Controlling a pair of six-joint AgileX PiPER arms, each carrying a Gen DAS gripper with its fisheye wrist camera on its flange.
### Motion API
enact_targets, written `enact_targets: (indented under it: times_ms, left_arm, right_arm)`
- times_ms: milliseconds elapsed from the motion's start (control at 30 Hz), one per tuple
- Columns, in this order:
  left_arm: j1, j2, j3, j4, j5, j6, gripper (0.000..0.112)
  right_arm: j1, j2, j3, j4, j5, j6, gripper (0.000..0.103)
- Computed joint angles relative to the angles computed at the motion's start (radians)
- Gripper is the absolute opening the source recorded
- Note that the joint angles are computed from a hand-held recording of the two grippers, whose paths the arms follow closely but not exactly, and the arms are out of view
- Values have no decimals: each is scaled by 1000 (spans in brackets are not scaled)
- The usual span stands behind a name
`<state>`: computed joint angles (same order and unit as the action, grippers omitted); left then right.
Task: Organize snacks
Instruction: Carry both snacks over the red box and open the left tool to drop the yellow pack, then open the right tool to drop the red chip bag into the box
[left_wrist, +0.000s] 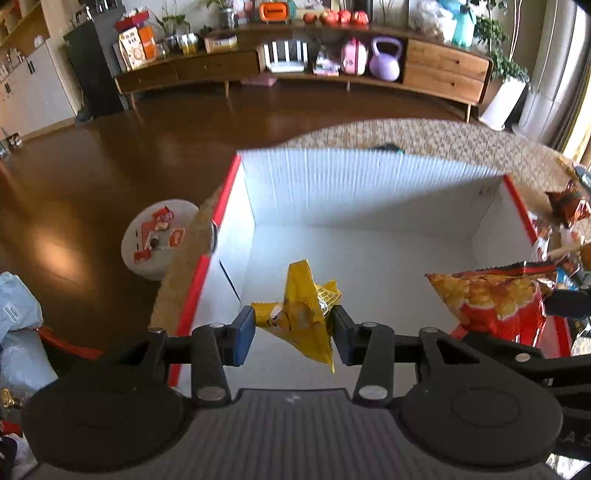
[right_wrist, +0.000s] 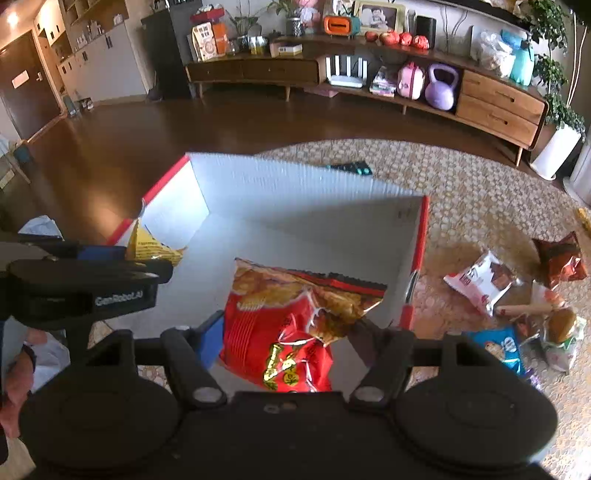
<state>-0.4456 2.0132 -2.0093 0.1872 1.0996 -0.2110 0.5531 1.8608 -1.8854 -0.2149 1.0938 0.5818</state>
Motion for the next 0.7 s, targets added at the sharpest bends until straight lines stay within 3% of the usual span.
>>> enact_targets:
  times_ms: [267,367,500,700]
  left_arm:
    - [3,3,39,-23,-15,11,45]
    - [14,-15,63,-52,-33,10,47]
    - [17,-52,106,-54,-69,-1,66]
    - [5,-103,142,-44,-94,-1,73]
  right_arm:
    - [9,22,-2,8,10,-10,72]
    - [13,3,20,-1,-11,-1,79]
    - [18,-24,37,-6,-19,-1,86]
    - [25,-68,65,-26,-22,27,96]
